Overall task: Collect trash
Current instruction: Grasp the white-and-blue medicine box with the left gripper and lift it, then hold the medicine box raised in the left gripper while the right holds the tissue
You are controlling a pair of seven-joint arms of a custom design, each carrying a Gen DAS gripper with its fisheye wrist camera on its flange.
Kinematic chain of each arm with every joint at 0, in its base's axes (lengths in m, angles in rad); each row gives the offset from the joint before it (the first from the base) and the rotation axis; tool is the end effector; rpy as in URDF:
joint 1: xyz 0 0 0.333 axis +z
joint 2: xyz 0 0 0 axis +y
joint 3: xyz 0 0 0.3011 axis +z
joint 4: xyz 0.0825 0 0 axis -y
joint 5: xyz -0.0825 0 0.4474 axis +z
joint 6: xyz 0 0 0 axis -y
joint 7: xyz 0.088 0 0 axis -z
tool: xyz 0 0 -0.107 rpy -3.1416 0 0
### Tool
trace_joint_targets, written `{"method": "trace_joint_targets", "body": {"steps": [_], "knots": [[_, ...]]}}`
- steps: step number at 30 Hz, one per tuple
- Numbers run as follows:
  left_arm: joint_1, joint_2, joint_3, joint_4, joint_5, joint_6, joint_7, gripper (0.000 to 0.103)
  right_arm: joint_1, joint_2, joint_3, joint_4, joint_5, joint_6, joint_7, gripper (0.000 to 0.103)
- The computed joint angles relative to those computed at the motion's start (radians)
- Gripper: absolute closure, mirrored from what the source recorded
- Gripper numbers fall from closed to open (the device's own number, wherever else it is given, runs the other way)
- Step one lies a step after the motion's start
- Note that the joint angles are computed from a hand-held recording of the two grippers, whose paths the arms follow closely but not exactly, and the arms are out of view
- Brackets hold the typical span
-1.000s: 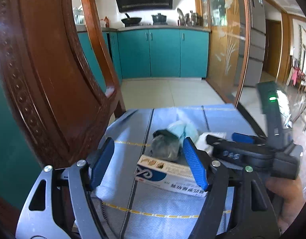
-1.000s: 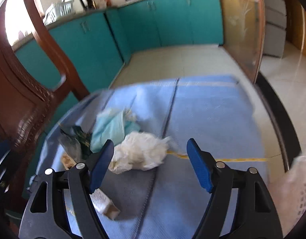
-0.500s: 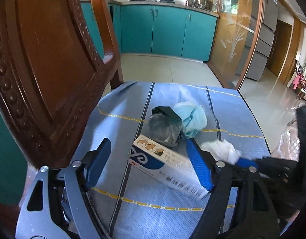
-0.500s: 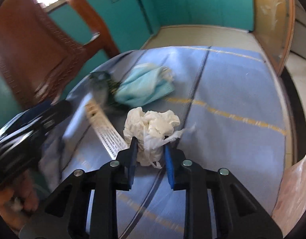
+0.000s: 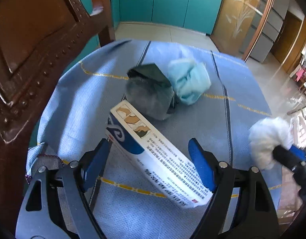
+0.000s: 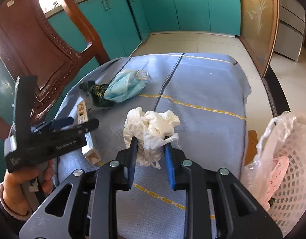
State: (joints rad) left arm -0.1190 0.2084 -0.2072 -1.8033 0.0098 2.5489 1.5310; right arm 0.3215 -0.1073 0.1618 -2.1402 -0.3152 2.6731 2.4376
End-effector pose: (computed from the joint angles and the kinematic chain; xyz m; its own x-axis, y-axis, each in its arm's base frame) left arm 0.6776 -0.2208 0.4503 -0.2873 -0.9563 0.0542 -0.8294 0.2201 -0.5135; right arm 0.5447 0.2987 0.4800 -0.0642 -0.9709 -0.2307 -0.7912 0.1904 -0.5812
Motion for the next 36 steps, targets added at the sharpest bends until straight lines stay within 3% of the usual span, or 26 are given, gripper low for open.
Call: {"method": "trace_joint_targets", "body": {"steps": [2, 4, 8, 10, 15, 21, 31, 36], "knots": [[0.001, 0.0, -0.002, 0.0, 0.0, -0.008, 0.009, 0.023, -0.001, -0.001, 0.002, 0.0, -0.011, -0.002, 0.003, 0.076], [0.001, 0.0, -0.002, 0.002, 0.002, -0.02, 0.02, 0.036, 0.0, 0.001, 0.002, 0.003, -0.012, -0.003, -0.001, 0.076], [0.003, -0.022, -0.003, -0.025, -0.005, -0.009, 0.033, 0.048, 0.004, -0.001, 0.004, 0.002, -0.014, -0.008, -0.005, 0.076], [0.006, -0.045, -0.003, -0.048, -0.019, 0.01, 0.046, 0.061, 0.005, 0.001, 0.005, 0.004, -0.018, -0.009, -0.004, 0.076], [0.021, -0.1, -0.007, -0.098, -0.125, 0.049, 0.119, 0.079, 0.009, 0.006, 0.006, 0.008, -0.028, -0.01, 0.004, 0.076], [0.004, -0.195, 0.003, -0.203, -0.235, 0.192, 0.236, 0.08, 0.012, 0.008, 0.005, 0.011, -0.035, -0.013, 0.009, 0.076], [-0.069, -0.285, 0.041, -0.341, -0.223, 0.522, 0.297, 0.08, 0.002, -0.009, 0.026, 0.006, -0.195, -0.015, 0.126, 0.076], [-0.093, -0.301, 0.062, -0.366, -0.145, 0.563, 0.254, 0.08, -0.005, -0.026, 0.035, 0.001, -0.262, -0.022, 0.169, 0.076]]}}
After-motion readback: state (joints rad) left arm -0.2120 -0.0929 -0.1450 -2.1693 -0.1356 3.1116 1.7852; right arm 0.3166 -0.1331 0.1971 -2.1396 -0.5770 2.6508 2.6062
